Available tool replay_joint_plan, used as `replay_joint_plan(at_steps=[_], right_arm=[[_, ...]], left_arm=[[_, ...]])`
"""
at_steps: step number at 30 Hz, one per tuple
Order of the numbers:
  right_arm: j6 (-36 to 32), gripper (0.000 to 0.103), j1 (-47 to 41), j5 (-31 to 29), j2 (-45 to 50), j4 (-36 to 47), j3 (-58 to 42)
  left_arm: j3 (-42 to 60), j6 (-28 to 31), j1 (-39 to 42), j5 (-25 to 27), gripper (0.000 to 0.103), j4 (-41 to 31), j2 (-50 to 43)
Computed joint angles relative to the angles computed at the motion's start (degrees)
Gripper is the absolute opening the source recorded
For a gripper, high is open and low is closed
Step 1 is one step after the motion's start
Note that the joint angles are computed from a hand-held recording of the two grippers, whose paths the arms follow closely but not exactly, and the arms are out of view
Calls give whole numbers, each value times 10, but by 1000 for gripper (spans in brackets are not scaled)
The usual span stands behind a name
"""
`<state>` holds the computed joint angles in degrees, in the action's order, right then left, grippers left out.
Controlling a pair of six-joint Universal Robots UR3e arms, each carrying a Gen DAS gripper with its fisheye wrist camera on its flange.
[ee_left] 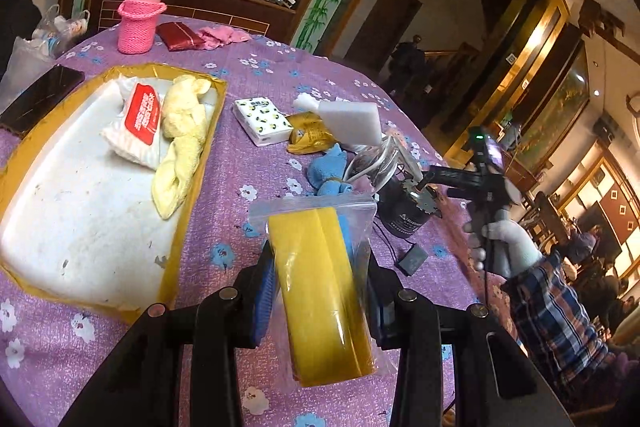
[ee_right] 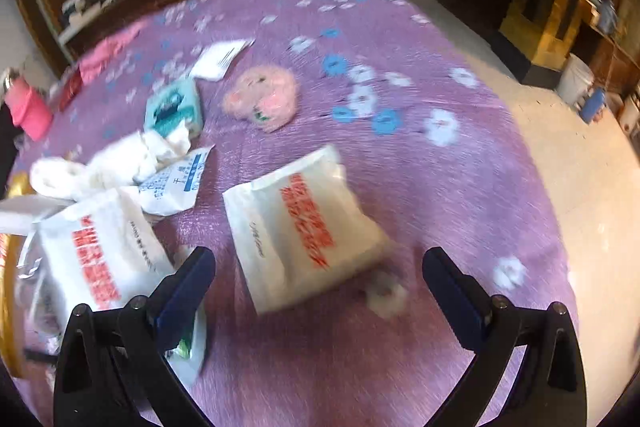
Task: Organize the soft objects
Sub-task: 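Grasp the white packet with red text with the right tool while the left tool holds the sponge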
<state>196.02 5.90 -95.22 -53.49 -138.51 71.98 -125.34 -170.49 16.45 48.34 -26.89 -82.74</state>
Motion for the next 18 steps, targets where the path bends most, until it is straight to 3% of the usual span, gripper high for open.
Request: replay_joint_plan(at_steps=[3, 6, 7, 14, 18], right_arm=[[-29, 94, 20, -33, 46, 13, -54], [-29, 63, 11, -19, 8, -13, -3], [-28, 58, 2, -5, -3, -18, 12], [3, 56, -57, 77, -119, -121, 192], [10, 56, -57, 98, -196, -142, 236]], left_arm=[[-11, 4, 13, -2, 40, -11, 23], [-30, 19, 39, -14, 40, -24, 57], [-33, 20, 46, -16, 40, -28, 62], [-33, 25, 86, -44, 40, -45, 58], [-24, 52, 136, -66, 40, -104, 75]])
